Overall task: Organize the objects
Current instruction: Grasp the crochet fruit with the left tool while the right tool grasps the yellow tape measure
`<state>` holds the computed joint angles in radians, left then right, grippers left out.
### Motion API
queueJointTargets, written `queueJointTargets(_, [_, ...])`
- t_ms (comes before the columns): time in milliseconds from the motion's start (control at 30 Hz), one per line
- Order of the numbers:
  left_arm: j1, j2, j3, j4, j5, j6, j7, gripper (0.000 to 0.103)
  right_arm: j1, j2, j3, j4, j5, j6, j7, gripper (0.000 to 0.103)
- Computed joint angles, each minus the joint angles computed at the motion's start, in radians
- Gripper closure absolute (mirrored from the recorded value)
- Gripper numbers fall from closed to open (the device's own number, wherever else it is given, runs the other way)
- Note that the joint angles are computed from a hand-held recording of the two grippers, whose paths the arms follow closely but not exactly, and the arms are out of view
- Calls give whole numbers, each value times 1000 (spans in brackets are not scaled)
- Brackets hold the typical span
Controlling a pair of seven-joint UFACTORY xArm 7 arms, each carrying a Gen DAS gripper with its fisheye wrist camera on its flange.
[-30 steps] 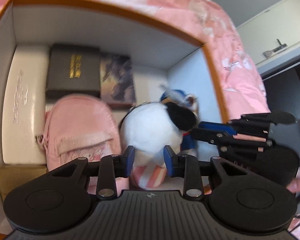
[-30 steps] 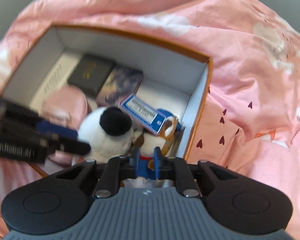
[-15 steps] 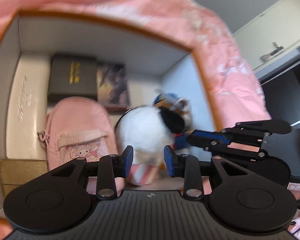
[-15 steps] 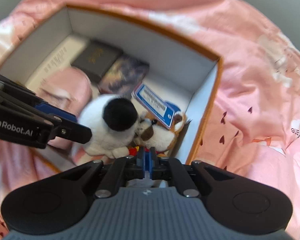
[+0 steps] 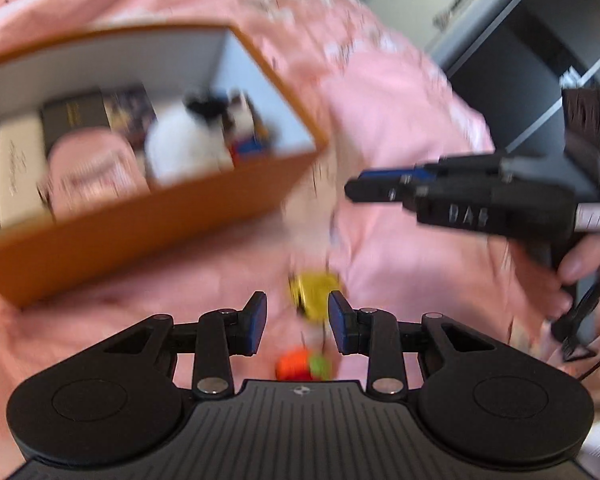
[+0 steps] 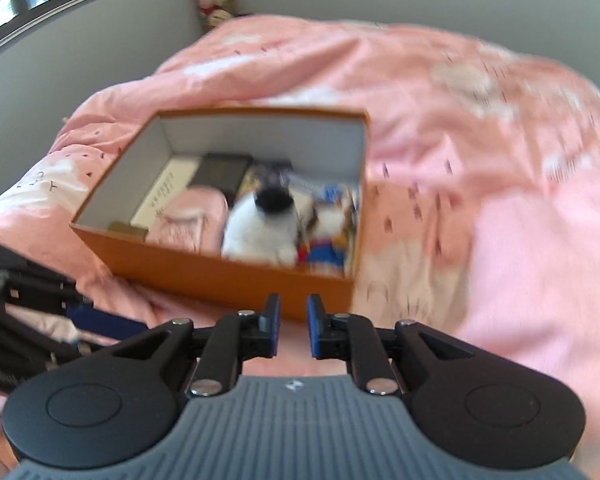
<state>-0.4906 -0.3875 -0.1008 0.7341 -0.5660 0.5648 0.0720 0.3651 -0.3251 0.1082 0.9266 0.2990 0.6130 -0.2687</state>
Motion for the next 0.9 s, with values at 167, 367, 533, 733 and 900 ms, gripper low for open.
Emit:
queueJointTargets(167, [-56, 1, 5, -28, -40, 31, 86, 65, -13, -76, 4, -126, 2, 2, 88, 83])
queueJointTargets(367, [-32, 10, -51, -43, 51, 31, 10, 55, -4, -136, 19, -225, -46, -8, 130, 78])
queueJointTargets(533, [-24, 51, -80, -31, 120, 27, -47, 54, 12, -150, 6, -257, -45, -22, 144, 74])
queueJointTargets(733, [-18, 86, -96, -21, 175, 17, -129, 55, 21, -152, -4, -264, -49, -22, 144, 68])
queueJointTargets(900, [-35, 84, -84, -35, 156, -2, -122, 69, 13, -131, 6, -253, -67, -7, 157, 68])
